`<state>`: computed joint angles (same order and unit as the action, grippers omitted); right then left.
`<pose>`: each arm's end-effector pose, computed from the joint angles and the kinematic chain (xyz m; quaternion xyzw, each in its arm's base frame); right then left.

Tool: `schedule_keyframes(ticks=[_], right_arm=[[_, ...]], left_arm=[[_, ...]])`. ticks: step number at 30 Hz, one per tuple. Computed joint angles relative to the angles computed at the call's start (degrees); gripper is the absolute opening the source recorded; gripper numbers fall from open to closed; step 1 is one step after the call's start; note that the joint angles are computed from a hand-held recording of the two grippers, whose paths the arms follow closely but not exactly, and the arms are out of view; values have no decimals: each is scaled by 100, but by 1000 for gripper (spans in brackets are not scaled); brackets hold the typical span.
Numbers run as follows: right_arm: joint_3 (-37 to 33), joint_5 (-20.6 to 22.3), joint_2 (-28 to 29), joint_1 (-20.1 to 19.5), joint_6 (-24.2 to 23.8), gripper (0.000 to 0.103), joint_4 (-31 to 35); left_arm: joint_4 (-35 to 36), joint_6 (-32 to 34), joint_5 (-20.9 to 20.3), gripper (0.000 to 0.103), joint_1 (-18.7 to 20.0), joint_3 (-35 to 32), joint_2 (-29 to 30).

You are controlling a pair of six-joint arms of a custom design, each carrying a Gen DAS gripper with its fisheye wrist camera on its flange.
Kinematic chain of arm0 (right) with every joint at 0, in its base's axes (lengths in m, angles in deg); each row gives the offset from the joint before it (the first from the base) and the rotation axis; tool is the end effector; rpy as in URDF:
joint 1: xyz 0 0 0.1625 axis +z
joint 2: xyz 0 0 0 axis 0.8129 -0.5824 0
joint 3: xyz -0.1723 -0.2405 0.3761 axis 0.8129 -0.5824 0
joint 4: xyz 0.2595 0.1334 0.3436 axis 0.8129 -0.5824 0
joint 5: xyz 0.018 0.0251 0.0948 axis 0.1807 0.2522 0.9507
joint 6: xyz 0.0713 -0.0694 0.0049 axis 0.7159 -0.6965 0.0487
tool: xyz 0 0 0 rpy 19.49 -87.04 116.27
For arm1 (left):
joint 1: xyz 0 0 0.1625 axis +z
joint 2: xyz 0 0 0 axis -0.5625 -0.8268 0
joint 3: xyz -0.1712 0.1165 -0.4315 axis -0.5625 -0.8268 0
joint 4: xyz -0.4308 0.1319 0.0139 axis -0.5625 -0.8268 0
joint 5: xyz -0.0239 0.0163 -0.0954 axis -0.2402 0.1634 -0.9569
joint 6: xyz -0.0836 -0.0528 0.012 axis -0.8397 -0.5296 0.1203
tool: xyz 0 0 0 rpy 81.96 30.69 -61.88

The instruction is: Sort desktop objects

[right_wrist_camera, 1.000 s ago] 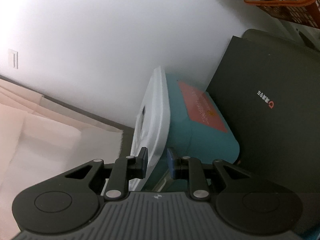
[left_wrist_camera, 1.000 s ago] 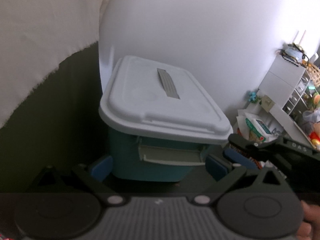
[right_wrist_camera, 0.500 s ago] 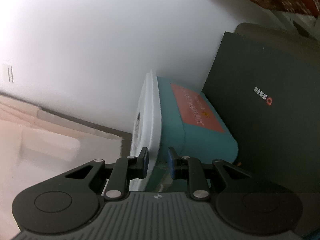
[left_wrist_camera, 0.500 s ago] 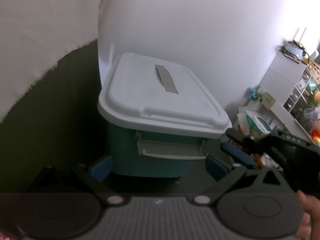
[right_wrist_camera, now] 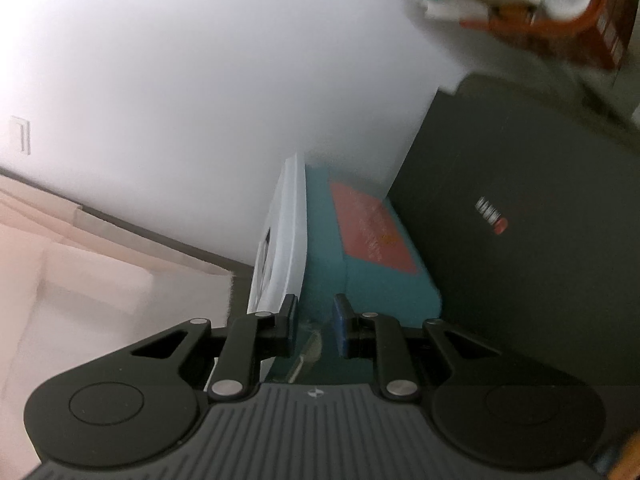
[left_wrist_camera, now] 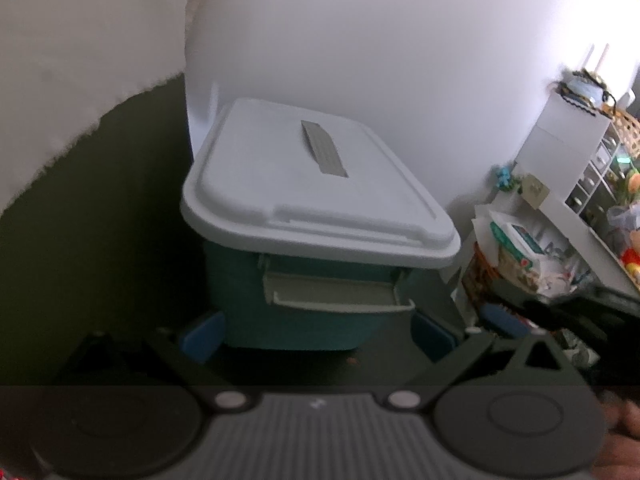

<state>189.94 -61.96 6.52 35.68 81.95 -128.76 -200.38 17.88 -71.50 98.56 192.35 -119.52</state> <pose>0.1663 -0.6251 0.0923 0.0139 0.9273 -0.3273 0.1809 -0.0488 -0.5658 0.1869 0.0381 0.8434 -0.4826 0.2331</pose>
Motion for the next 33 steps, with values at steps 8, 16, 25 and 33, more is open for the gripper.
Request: schedule_keyframes(ticks=[8,16,25,33], right_arm=[[705,-39,-848,-169,-467,24,-85],[1225,-487,-1433,-32,-1438,60,-5],[1399,-1224,-1535,349,-2850,97,-443],[1302,-2310,-1416,615,-3830,101,-520]], left_arm=[[-70,72,57,101,-91,119,-26],[3,172,103,101,-214,70,64],[633,-72,92,101,-406,6,96],[905,-528,427,101,-764,149,32]])
